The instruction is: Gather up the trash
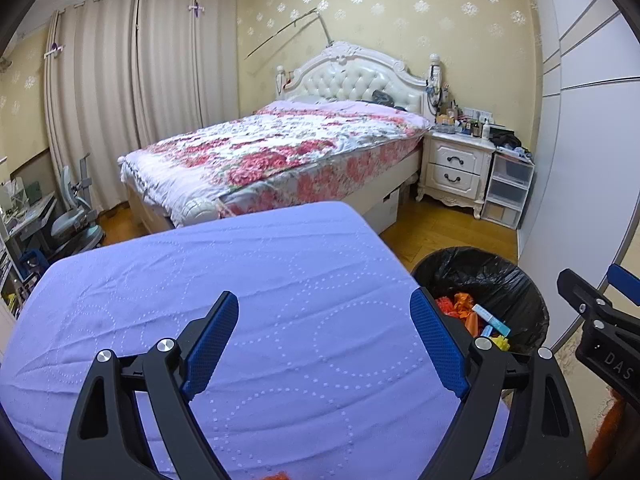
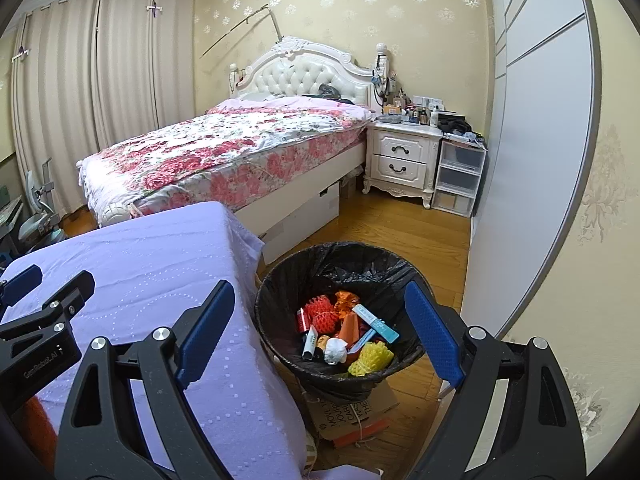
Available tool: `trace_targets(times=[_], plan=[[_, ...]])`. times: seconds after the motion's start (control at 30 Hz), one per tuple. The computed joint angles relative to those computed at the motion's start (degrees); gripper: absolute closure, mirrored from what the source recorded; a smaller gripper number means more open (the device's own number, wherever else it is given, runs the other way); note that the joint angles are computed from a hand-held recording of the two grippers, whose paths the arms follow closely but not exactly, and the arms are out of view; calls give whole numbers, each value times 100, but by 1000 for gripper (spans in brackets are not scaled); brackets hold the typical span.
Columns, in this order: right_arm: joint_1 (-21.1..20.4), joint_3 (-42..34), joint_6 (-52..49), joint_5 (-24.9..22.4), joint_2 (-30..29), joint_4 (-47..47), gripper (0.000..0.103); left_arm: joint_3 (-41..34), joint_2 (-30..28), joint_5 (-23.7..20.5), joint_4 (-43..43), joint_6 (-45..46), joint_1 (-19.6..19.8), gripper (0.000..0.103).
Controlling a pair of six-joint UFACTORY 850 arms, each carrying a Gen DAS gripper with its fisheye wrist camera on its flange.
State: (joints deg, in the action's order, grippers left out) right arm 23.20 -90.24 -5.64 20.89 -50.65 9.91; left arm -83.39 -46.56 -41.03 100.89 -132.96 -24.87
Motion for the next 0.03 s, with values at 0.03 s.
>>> trace_targets(times=[0.03], plan=[[18,-23,40,-29,-13,-60,18,16,6,34,-60,23,34,18]])
